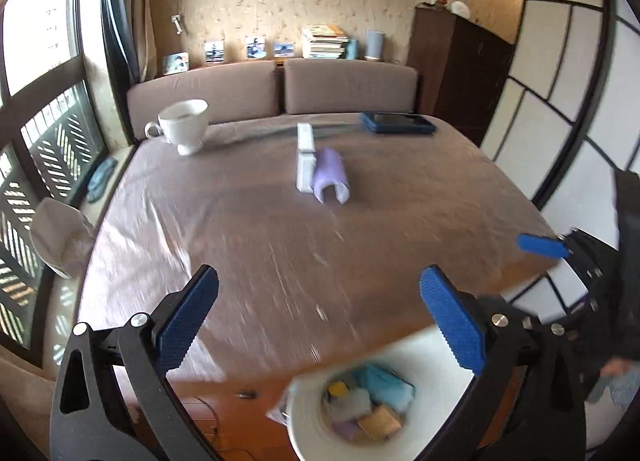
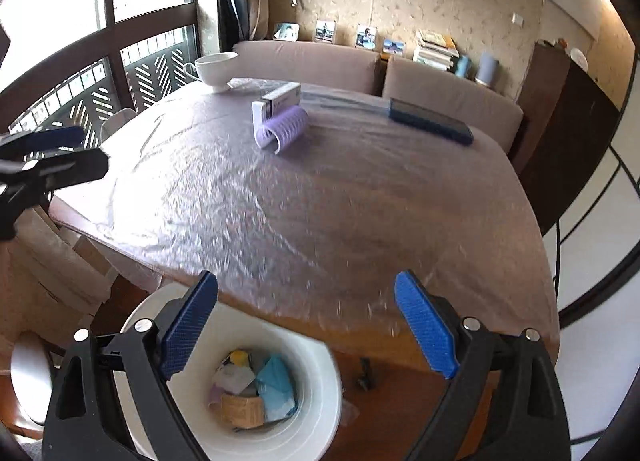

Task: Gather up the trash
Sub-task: 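Grasp the white medicine box with the left gripper while the right gripper grasps the purple roller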

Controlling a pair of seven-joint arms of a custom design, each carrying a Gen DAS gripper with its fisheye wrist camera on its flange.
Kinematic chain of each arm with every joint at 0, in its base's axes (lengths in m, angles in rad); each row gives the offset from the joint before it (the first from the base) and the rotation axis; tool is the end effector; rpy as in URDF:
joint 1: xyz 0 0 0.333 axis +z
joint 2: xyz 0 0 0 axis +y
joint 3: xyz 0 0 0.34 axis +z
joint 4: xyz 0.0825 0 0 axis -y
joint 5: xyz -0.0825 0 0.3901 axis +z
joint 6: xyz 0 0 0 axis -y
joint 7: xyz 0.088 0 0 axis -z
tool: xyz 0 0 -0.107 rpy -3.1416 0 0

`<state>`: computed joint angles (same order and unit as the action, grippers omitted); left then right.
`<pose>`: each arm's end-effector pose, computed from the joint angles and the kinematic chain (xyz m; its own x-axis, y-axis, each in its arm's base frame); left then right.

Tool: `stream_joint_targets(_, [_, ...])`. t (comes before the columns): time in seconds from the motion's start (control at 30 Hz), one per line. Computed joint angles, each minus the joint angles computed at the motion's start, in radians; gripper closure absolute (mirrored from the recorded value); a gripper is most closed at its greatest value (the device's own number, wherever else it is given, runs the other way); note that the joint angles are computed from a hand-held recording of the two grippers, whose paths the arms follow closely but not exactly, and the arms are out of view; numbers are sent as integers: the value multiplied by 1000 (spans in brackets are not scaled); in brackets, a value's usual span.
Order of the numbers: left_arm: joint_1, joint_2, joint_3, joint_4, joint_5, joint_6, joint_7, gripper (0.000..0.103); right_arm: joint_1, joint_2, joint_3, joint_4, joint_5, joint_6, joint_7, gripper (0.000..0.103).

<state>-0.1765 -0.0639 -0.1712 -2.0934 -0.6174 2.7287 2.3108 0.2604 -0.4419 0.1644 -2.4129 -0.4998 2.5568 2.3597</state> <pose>0.5522 -0.1792 0.5470 -0.5866 -0.8088 0.0414 -0.5861 0.3887 -0.7109 0.4072 0.2010 0.5541 -0.0376 -0.9980 0.0508 -0.7554 -0.0049 -0.6553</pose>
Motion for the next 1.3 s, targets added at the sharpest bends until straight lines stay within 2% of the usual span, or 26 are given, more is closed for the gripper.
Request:
stream_joint_targets(0.1, [2, 143, -15, 175, 167, -21, -148, 1, -13, 105, -10, 96, -45, 14, -76, 14])
stream_joint_targets(0.23, [6, 334, -34, 432, 209, -149, -197, 1, 1, 247, -59, 219, -6, 53, -223, 14])
stream_joint_targets(0.33, [-8, 453, -33, 584, 275, -212, -242, 2, 7, 344, -89, 304, 70, 69, -344, 14])
stream_joint_targets(0.5, [-15, 614, -46, 797, 318, -346, -302, 16, -2, 482, -107, 438, 181, 66, -486, 14])
stream_joint_targets(0.57, [-22, 674, -45, 884, 337, -394, -321, 17, -9, 536, -110, 492, 212, 58, -524, 14])
stream_joint_targets(0.67, [-31, 738, -41, 975, 367, -448, -333, 36, -16, 595, -111, 554, 241, 53, -561, 14])
stream_joint_targets(0.8, [-22, 810, -51, 1085, 365, -511, -350, 39, -24, 666, -109, 640, 276, 32, -616, 15])
stream_joint_targets(1.03, [-44, 872, -37, 1187, 422, -542, -330, 46, -22, 743, -107, 732, 306, -1, -656, 15])
stream_joint_targets(1.13, [-42, 900, -46, 1231, 418, -580, -320, 55, -29, 756, -98, 749, 343, -7, -675, 17])
stream_joint_targets(1.17, [-39, 910, -50, 1248, 414, -603, -316, 63, -30, 756, -95, 748, 354, -7, -679, 24])
stream_joint_targets(1.2, [-39, 922, -50, 1269, 413, -623, -316, 65, -36, 760, -89, 754, 373, -8, -693, 25])
stream_joint_targets(1.23, [-38, 923, -50, 1270, 412, -628, -314, 66, -40, 762, -85, 758, 392, -12, -701, 26])
stream_joint_targets(1.3, [-35, 916, -53, 1255, 408, -622, -300, 77, -32, 760, -94, 757, 385, -11, -689, 26])
